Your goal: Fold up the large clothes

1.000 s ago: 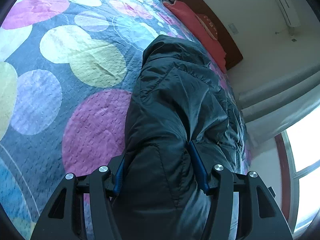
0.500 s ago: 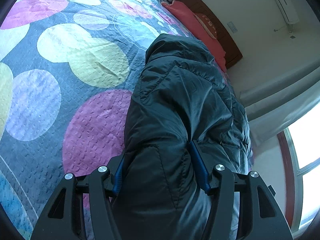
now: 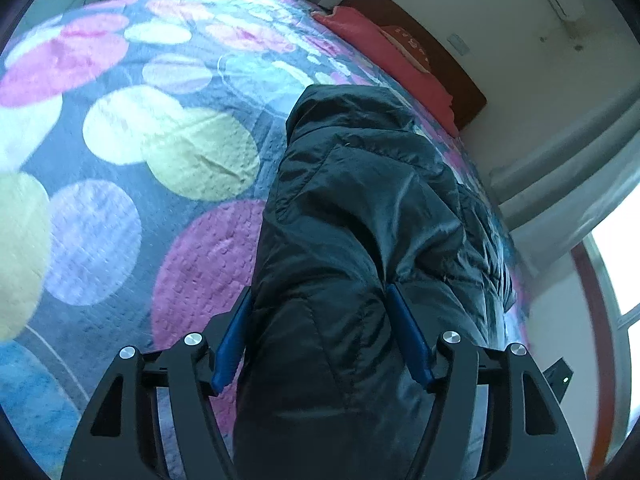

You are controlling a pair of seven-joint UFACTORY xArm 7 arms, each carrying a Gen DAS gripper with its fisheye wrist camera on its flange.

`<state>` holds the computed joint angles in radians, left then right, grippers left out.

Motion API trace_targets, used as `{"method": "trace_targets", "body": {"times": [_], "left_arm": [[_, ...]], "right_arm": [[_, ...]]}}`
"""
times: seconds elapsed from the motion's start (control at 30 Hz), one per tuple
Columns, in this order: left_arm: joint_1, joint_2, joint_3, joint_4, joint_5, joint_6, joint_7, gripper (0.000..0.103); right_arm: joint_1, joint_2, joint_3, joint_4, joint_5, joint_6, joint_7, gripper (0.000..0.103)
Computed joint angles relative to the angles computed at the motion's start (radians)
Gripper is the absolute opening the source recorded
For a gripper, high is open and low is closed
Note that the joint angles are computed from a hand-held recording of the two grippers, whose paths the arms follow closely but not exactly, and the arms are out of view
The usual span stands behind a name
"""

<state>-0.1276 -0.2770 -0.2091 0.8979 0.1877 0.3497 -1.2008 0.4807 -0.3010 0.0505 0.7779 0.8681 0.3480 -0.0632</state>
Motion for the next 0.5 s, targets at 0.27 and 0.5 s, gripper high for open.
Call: {"method": "trace_targets", "body": {"times": [0.27,0.5], "left_arm": [[0.008,-0.1,-0.037,-0.019,0.045,0.048,-0.017,0.066],[-0.03,-0.146,-0.071,-0.038,0.032,0.099,0.024,0.067]], "right_arm": [[-0.035,-0.116,0.014,-0.049,-0.144,0.047,0.109,0.056],[-0.023,-0.244,0.029,-0.116,-0.27,0.099,0.21,0.058]]}}
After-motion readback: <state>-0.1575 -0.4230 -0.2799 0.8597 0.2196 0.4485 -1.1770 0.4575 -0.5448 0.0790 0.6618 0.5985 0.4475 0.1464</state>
